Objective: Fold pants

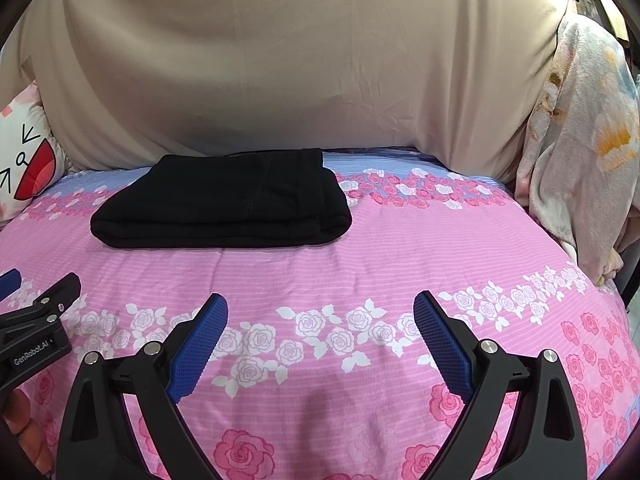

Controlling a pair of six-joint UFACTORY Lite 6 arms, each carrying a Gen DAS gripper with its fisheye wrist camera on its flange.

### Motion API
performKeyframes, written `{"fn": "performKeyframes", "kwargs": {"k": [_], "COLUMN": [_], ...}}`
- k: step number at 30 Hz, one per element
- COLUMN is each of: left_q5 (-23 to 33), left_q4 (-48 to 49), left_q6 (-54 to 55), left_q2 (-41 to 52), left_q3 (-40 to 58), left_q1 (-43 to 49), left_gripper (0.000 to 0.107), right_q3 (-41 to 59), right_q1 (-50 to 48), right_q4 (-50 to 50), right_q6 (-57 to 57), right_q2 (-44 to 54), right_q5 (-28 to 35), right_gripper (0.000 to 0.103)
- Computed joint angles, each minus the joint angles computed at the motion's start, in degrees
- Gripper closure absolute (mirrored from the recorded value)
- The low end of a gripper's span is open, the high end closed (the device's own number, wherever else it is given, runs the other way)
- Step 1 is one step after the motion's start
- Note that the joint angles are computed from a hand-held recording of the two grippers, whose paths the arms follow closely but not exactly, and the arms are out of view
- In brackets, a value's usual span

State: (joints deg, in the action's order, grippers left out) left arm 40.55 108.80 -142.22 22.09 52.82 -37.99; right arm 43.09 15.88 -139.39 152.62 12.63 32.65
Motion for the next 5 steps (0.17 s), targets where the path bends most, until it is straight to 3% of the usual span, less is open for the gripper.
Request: {"fn": "performKeyframes", "kwargs": {"k": [5], "left_q5": [-0.5], "left_q4": [1.5], "left_q6": [-0.9], "left_q2": [-0.3], "left_q3": [-0.5], "left_q1": [0.2], "left_gripper": [0.009], "right_q3": [0.1], "right_q1": [-1.1], "right_q4": [-2.2], "right_q6": [1.2], "right_q2": [0.2], "right_q5": [-0.5], "right_gripper": [0.011]}}
